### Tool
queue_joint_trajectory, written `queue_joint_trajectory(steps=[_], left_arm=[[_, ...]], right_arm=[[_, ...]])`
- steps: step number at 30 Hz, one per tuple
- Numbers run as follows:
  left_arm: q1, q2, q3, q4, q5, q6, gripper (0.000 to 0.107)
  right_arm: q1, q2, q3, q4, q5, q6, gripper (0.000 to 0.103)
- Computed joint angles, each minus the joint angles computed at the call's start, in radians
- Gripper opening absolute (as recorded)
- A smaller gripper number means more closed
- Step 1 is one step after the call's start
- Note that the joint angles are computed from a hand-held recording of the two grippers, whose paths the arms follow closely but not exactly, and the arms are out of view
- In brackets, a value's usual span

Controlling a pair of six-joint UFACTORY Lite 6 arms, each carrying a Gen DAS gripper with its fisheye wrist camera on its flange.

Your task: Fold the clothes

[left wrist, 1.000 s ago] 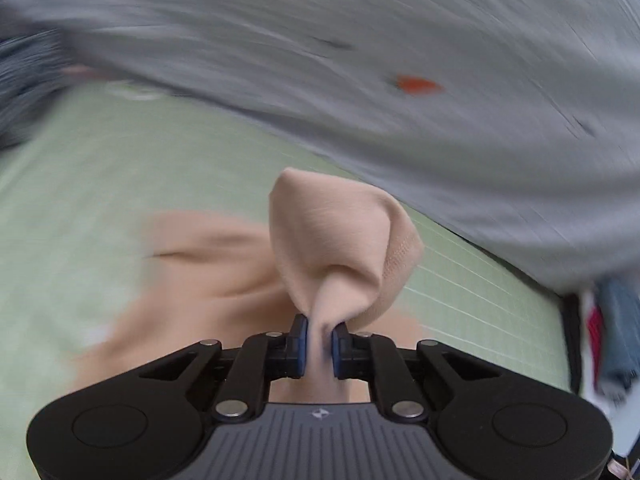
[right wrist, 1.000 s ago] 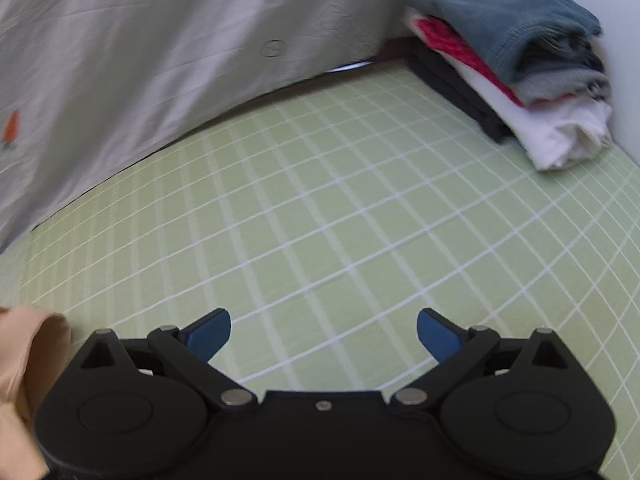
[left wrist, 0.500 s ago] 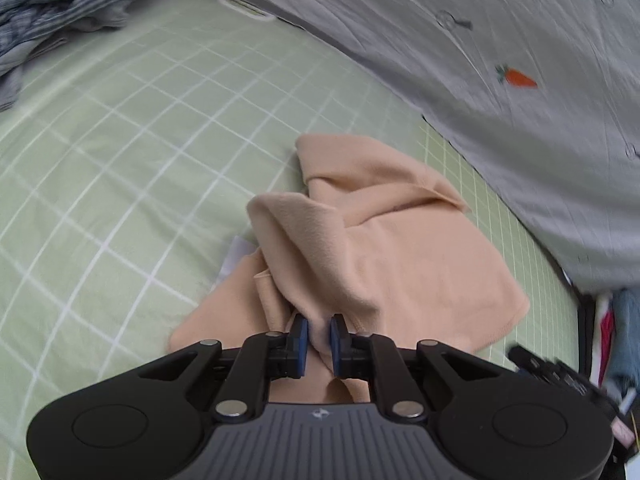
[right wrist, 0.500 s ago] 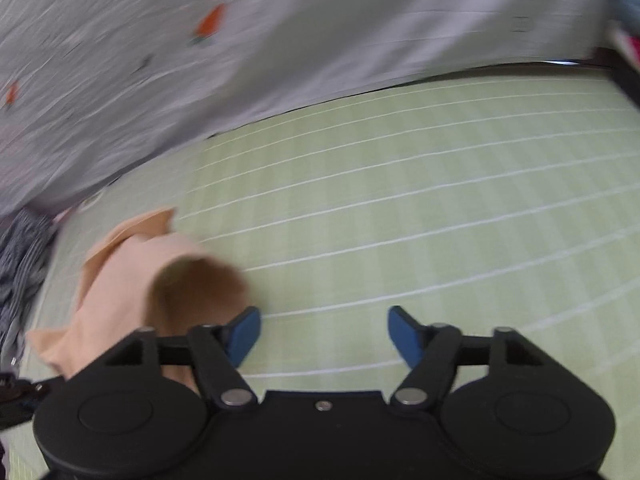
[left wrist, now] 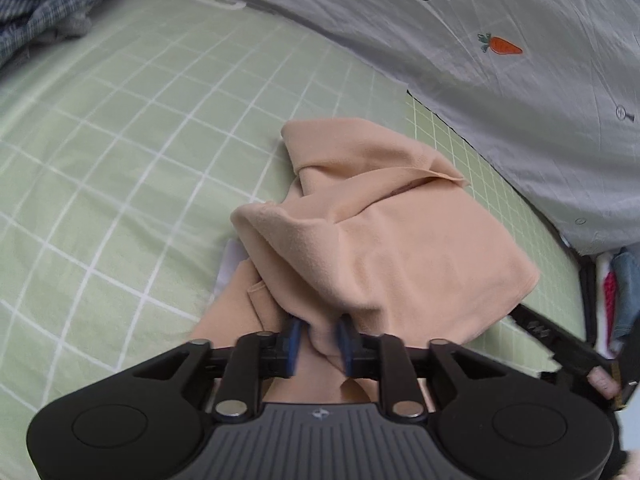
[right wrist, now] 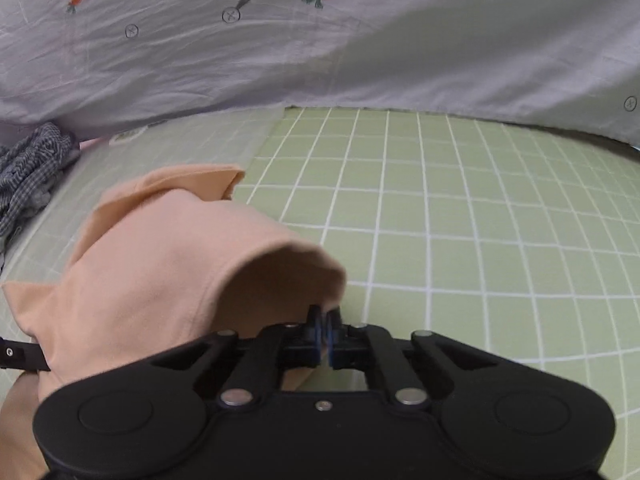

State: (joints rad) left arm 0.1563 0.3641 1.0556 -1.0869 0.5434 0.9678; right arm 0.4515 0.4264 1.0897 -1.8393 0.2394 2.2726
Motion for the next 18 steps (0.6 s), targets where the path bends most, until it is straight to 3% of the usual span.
queue_joint_trajectory(steps=[2, 6, 15, 18], left_arm=[[-0.010, -0.059, -0.047, 0.021, -0.052, -0.008, 0.049], [-0.021, -0.175, -0.151, -0.029, -0.116, 0.024, 0.055], [-0.123, -0.291, -0.301, 0.113, -0.287, -0.302, 0.055], [-0.151, -0.318, -0.326, 0.223, -0.325, -0.473, 0.055]], right_arm=[[0.001, -0.057, -0.051, -0.025, 0.045, 0.028, 0.002], [0.033, -0.231, -0.164, 0.075, 0.214, -0.143, 0.002], [-0.026, -0.669, -0.349, 0.090, 0.547, -0.511, 0.002], [-0.120, -0.758, -0.406, 0.065, 0.575, -0.625, 0.004]])
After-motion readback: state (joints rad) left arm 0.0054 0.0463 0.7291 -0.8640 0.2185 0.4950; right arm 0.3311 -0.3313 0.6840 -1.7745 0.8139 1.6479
